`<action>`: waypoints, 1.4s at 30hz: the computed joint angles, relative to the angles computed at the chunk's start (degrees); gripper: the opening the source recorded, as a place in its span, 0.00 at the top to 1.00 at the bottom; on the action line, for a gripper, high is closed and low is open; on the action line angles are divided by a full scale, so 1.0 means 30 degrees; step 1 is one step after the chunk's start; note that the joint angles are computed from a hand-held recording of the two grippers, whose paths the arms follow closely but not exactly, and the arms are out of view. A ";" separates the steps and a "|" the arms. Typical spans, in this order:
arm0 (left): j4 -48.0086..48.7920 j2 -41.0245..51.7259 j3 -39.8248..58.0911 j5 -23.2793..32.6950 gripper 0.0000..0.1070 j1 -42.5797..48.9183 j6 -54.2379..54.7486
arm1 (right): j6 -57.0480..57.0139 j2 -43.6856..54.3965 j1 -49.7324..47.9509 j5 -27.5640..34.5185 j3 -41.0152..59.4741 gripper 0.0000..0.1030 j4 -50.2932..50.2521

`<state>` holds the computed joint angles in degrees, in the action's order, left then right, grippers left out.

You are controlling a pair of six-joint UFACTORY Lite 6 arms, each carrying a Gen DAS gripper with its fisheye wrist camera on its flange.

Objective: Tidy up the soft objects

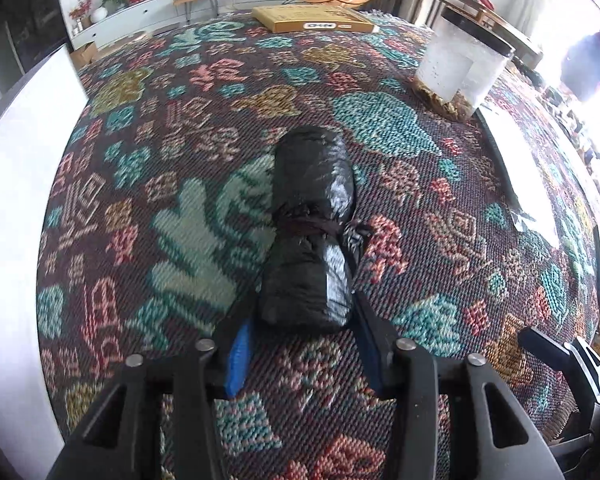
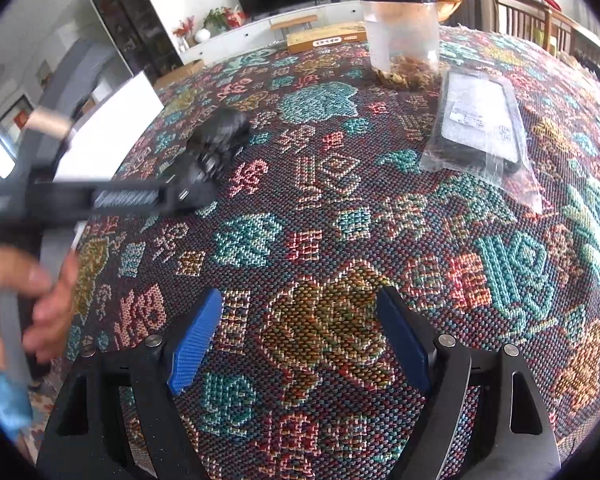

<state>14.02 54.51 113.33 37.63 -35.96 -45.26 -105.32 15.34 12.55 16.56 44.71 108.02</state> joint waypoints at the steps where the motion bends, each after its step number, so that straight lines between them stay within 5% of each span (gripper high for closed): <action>1: 0.0529 -0.0554 -0.0909 -0.0097 0.23 -0.0352 -0.1003 | 0.0024 -0.0020 -0.0004 0.0033 -0.0019 0.20 -0.0005; 2: 0.1141 -0.0446 -0.1019 -0.0035 0.08 -0.0486 -0.1682 | 0.0009 -0.0012 -0.0006 0.0038 -0.0013 0.20 0.0003; 4: 0.2736 -0.0179 -0.1532 0.0094 0.04 -0.0836 -0.3034 | -0.0104 -0.0079 0.0023 -0.0007 -0.0089 0.20 0.0084; 12: 1.1124 -0.2365 -0.6624 -0.3040 0.04 -0.1758 -1.1589 | -0.0906 -0.0281 0.0394 -0.0542 -0.0297 0.20 0.0845; 42: 1.1335 -0.2299 -0.6575 -0.2899 0.04 -0.1876 -1.1867 | -0.5750 0.0078 0.2155 -0.3095 0.0198 0.18 0.5835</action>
<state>48.02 47.61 93.60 28.93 -41.59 -80.86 -122.57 15.58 19.02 7.28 45.31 125.53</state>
